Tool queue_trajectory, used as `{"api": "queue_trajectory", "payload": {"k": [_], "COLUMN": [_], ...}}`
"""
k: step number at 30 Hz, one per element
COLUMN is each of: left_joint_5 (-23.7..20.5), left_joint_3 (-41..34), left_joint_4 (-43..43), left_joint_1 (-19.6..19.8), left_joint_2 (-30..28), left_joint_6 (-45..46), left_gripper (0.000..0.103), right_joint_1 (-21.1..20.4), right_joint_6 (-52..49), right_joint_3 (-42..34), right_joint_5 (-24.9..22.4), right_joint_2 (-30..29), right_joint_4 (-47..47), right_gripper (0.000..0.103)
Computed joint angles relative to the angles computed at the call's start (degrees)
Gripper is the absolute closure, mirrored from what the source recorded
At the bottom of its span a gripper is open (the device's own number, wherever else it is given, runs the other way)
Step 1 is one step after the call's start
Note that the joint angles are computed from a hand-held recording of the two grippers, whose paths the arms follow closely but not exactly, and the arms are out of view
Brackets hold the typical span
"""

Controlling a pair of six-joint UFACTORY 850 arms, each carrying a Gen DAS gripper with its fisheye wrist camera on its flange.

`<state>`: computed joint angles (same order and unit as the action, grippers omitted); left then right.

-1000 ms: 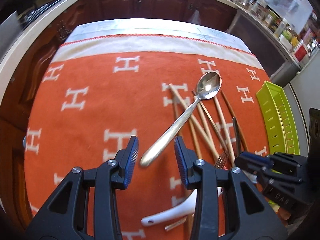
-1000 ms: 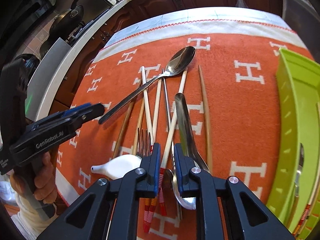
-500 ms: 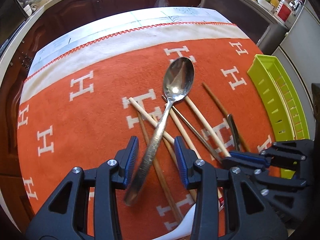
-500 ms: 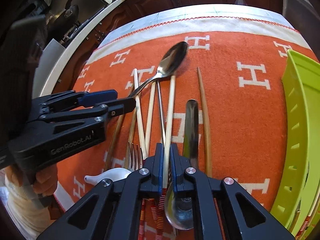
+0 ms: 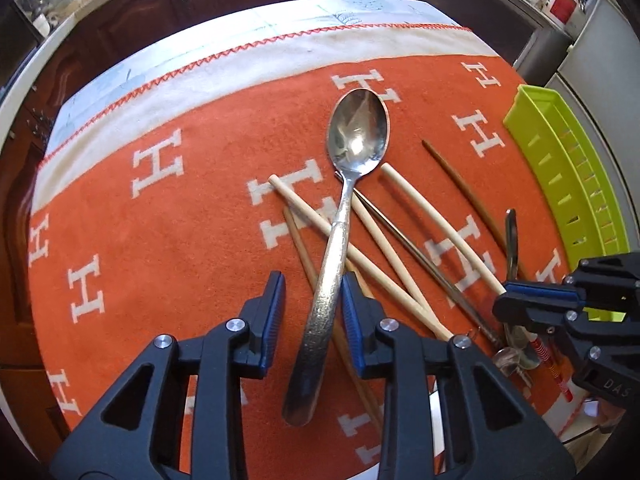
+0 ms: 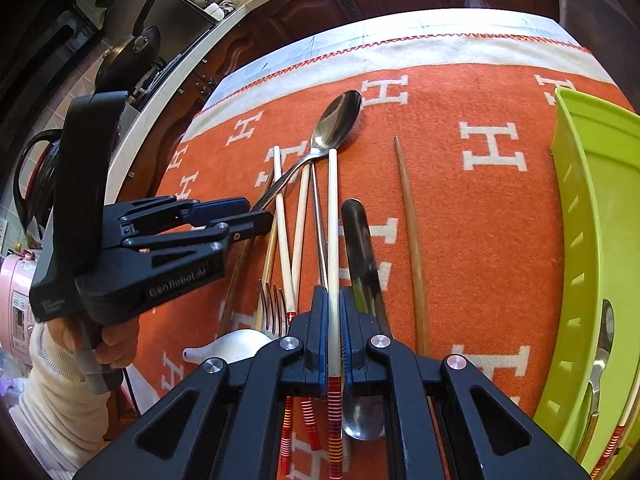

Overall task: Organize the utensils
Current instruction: 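Grasp a silver spoon with textured handle with the left tool while the right tool grasps a red-striped chopstick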

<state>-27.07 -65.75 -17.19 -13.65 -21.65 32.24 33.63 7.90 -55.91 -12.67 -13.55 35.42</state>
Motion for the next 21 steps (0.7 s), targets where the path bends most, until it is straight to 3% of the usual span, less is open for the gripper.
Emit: {"api": "queue_trajectory", "payload": {"k": [1,4,6,17,21], "left_joint_5": [-0.4,-2.6,-1.5,2.2,-0.8], "left_joint_3": [-0.4,-0.9,-0.1,9.5,11.6], "left_joint_4": [1.1,0.1,2.6,-6.2,-9.8], "left_joint_1": [0.0,0.4,0.2,1.8,2.2], "left_joint_2": [-0.1,-0.1,0.7,10.6,12.2], "left_joint_6": [-1.5,-1.9,-4.9,-2.1,0.8], "left_gripper": [0.089,0.094,0.094,0.094,0.094], "right_joint_1": [-0.1,-0.2,-0.1,-0.2,-0.1], "right_joint_6": [-0.3,-1.2,-1.7,-8.1,-7.4], "right_joint_3": [0.6,1.4,1.9,4.0,4.8], "right_joint_5": [0.2,0.4,0.8,1.6,1.8], "right_joint_2": [0.5,1.3,1.8,4.3,5.6], "right_joint_4": [0.5,1.3,1.9,8.4,8.1], "right_gripper": [0.097,0.097,0.097,0.097,0.097]}}
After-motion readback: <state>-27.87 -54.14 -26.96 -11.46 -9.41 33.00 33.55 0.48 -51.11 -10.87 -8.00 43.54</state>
